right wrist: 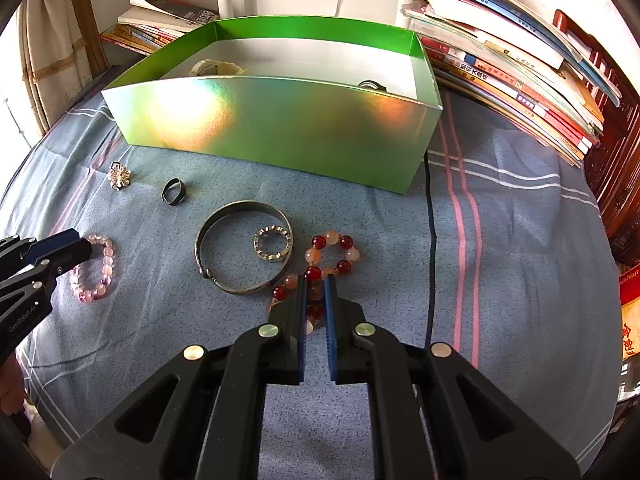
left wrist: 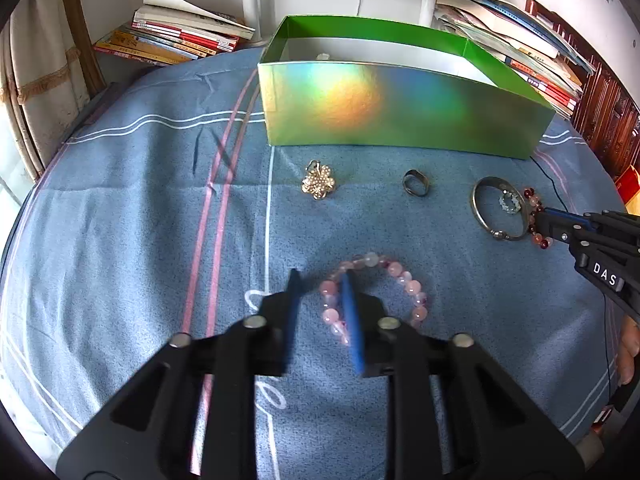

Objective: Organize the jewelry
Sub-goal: 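Lift the pink bracelet with the left gripper while the right lifts the red bracelet, then drop the pink bracelet into the green box while the right drops the red bracelet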

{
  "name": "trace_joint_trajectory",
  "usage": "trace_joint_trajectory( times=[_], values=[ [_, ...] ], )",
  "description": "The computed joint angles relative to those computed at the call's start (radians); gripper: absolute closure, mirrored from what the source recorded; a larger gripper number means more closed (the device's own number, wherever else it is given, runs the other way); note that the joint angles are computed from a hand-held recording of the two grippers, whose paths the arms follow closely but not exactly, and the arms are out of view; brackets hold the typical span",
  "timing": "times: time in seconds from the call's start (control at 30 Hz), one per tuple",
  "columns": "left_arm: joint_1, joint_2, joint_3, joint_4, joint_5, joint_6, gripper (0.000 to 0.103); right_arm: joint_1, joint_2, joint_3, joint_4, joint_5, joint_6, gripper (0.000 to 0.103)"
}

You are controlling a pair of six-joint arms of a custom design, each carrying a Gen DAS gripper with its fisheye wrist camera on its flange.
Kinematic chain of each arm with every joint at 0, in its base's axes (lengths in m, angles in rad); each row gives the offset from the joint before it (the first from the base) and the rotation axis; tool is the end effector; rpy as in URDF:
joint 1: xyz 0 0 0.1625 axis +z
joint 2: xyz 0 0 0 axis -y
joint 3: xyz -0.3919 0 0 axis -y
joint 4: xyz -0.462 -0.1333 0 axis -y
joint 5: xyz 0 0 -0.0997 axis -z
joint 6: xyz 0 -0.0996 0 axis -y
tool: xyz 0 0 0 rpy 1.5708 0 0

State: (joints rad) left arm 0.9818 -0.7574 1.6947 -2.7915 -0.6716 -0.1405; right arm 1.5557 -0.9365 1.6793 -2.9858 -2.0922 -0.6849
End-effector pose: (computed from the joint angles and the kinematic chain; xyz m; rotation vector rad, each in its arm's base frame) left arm -0.1973 -0.6756 0.0278 0.3574 2.2798 -0.7031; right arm 0.0730 -0.7055 0.1602 0.5720 -2.3174 0.5626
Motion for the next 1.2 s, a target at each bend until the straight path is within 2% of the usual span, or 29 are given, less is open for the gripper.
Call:
trace_joint_trajectory(
  times=[0.03, 0.27, 0.6, 0.73, 0.83, 0.93, 1.07, 1.2],
  values=[
    [0.0, -0.001, 0.0, 0.003, 0.001, -0.002, 0.092, 0.001, 0.001, 0.0, -0.001, -0.001, -0.004, 0.094],
    [-0.005, -0.017, 0.01, -0.017, 0.031, -0.001, 0.095, 0.011, -0.015, 0.016, -0.032, 0.019, -0.017, 0.095],
    [-0.047, -0.059, 0.012, -0.131, 0.042, 0.1, 0.095, 0.045, -0.096, 0.045, -0.127, 0.156, -0.039, 0.095],
    [-0.061, -0.058, -0.014, -0.156, 0.03, 0.148, 0.095, 0.061, -0.092, 0.024, -0.151, 0.174, -0.054, 0.095],
    [-0.067, -0.043, -0.057, -0.182, 0.021, 0.206, 0.095, 0.072, -0.078, -0.01, -0.169, 0.212, -0.059, 0.095],
    [-0.068, -0.005, -0.13, -0.22, 0.026, 0.293, 0.095, 0.086, -0.038, -0.072, -0.16, 0.212, -0.075, 0.095],
    [-0.048, 0.053, -0.26, -0.166, -0.01, 0.328, 0.094, 0.091, 0.028, -0.17, -0.114, 0.258, -0.094, 0.095],
    [-0.017, 0.133, -0.403, -0.087, -0.032, 0.318, 0.094, 0.081, 0.1, -0.266, -0.034, 0.299, -0.058, 0.095]
  ],
)
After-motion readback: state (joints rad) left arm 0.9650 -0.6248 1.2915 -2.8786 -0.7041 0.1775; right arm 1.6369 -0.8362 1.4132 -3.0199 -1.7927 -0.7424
